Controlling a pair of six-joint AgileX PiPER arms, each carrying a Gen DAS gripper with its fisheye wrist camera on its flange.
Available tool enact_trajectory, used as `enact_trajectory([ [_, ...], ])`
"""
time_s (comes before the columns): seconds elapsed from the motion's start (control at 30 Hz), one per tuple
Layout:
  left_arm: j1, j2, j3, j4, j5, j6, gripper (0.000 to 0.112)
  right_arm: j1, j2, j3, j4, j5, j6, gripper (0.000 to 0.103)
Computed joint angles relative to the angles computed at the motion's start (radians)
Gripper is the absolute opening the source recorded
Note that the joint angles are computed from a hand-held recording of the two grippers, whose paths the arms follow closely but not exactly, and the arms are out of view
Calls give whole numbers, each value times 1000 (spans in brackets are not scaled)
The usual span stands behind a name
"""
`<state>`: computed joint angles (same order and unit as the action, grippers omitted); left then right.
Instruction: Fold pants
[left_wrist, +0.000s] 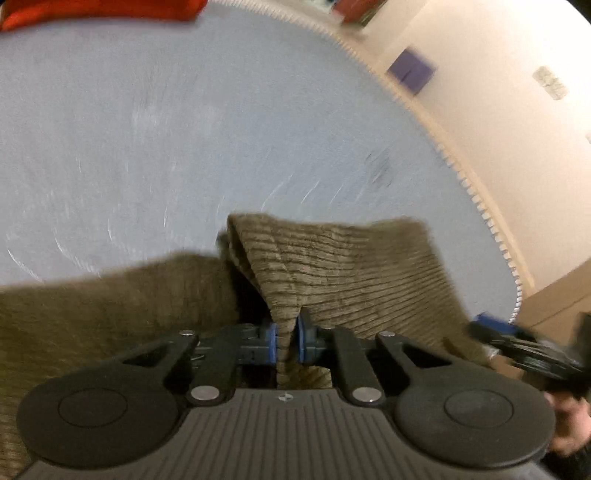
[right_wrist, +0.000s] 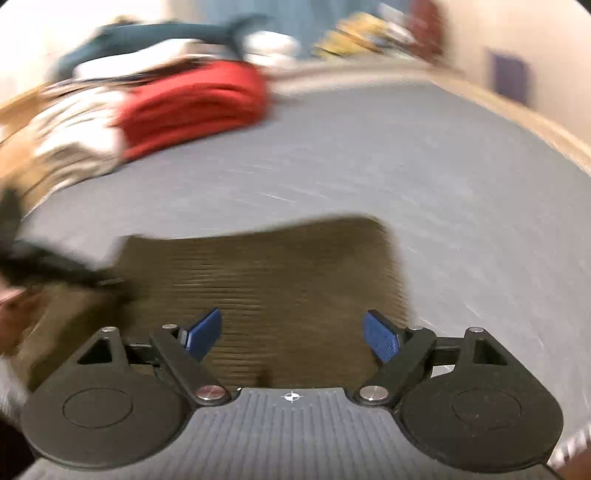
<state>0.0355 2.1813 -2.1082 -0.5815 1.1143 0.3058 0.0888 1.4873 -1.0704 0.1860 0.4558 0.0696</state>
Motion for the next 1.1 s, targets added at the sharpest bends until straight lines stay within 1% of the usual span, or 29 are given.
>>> enact_trajectory([
  [0.07, 10, -90, 109, 15, -90, 51, 10, -26, 24, -10, -6, 41, 46, 85],
  [0.1, 16, -108, 133, 41, -116, 48, 10, -35, 34, -5, 1, 53, 49, 86],
  [0.13, 20, -103, 134, 80, -125, 28, 10, -49, 45, -9, 26, 72, 27, 87],
  [0.17, 24, -79, 111, 114, -107, -7, 11, -52, 56, -10, 49, 93, 9, 88],
  [0.23, 29, -4, 17, 177, -22, -111, 27, -49, 70, -7, 71, 115, -6, 88],
  [0.27, 24, 19, -19, 220, 3, -157, 36, -43, 77, -6, 84, 128, -12, 88],
  [0.3, 25, 14, -15, 231, -11, -167, 45, -36, 86, -8, 97, 141, -14, 88],
  [0.37, 23, -35, 39, 226, -82, -145, 51, -24, 89, -15, 75, 153, 13, 88],
  [0.4, 19, -61, 67, 225, -115, -129, 53, -12, 91, -25, 51, 164, 41, 86],
  [0.43, 11, -86, 93, 228, -150, -114, 54, -7, 94, -37, 44, 174, 51, 82],
  [0.47, 4, -112, 123, 228, -182, -94, 56, -14, 94, -50, 58, 186, 42, 66],
  [0.5, -4, -131, 147, 225, -210, -69, 56, -18, 91, -59, 50, 191, 62, 54],
  [0.53, -10, -147, 172, 213, -231, -44, 57, -9, 83, -64, 14, 193, 113, 48],
  [0.57, -17, -160, 190, 196, -243, -20, 59, -5, 88, -86, -9, 199, 129, 39],
  [0.6, -19, -174, 205, 164, -244, 11, 66, 17, 71, -89, -60, 194, 163, 30],
  [0.63, -21, -188, 222, 128, -243, 41, 70, 38, 56, -91, -103, 185, 186, 28],
  [0.67, -22, -200, 243, 73, -242, 86, 76, 76, 31, -92, -167, 175, 224, 25],
  [0.7, -22, -209, 257, 25, -237, 125, 81, 119, 6, -90, -241, 161, 268, 23],
  [0.77, -27, -209, 271, -65, -224, 170, 85, 214, -33, -92, -386, 141, 348, 21],
  [0.83, -17, -190, 255, -164, -164, 194, 85, 320, -62, -95, -526, 134, 415, 20],
  [0.93, -12, -123, 173, -296, -40, 170, 86, 502, -74, -84, -778, 129, 536, 19],
  [1.0, -15, -94, 132, -329, 8, 158, 86, 611, -63, -80, -904, 123, 575, 19],
  [1.1, -33, -69, 85, -301, 35, 140, 86, 728, -30, -88, -990, 122, 560, 18],
])
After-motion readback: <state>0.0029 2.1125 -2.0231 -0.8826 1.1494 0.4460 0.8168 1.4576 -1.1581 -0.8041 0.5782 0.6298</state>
